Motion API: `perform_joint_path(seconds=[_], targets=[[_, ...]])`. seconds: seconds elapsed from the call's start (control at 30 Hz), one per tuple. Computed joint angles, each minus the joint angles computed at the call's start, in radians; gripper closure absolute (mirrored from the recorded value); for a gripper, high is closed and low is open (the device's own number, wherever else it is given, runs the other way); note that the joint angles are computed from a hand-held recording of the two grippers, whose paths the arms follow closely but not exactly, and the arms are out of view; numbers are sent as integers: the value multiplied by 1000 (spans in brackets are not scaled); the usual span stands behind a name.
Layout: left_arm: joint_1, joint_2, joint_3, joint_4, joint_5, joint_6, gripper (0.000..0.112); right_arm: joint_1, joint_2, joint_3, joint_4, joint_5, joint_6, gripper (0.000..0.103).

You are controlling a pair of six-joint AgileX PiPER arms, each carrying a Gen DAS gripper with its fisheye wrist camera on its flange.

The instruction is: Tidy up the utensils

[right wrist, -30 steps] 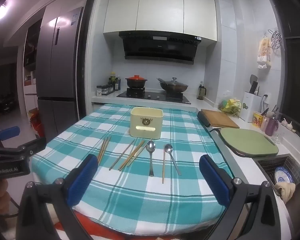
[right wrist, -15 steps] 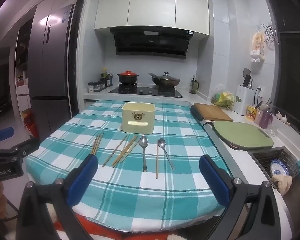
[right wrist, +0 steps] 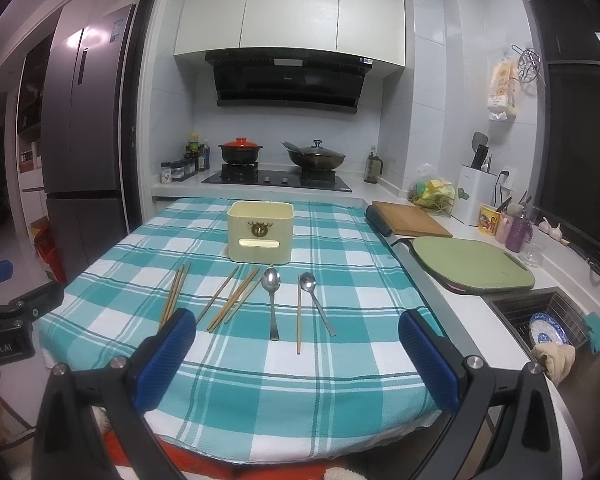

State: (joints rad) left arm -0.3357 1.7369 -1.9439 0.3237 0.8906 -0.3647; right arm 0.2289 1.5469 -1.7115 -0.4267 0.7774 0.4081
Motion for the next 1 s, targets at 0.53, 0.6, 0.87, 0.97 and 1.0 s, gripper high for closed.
perform_joint_path(seconds=[0.53, 0.6, 0.87, 0.97, 1.0], targets=[[-14, 25, -28, 12, -1, 41, 10, -10, 29, -18, -10, 15, 16, 0], [-4, 41, -56, -16, 16, 60, 10, -9, 34, -23, -11, 17, 18, 0], [-4, 66, -91, -17, 30, 55, 10, -22, 65, -60, 22, 33, -16, 0], [-3, 80, -112, -12, 40, 50, 10, -26, 81, -77, 28, 46, -18, 0], [0, 86, -122, -14, 43, 47, 10, -26, 86, -83, 28, 49, -20, 0]])
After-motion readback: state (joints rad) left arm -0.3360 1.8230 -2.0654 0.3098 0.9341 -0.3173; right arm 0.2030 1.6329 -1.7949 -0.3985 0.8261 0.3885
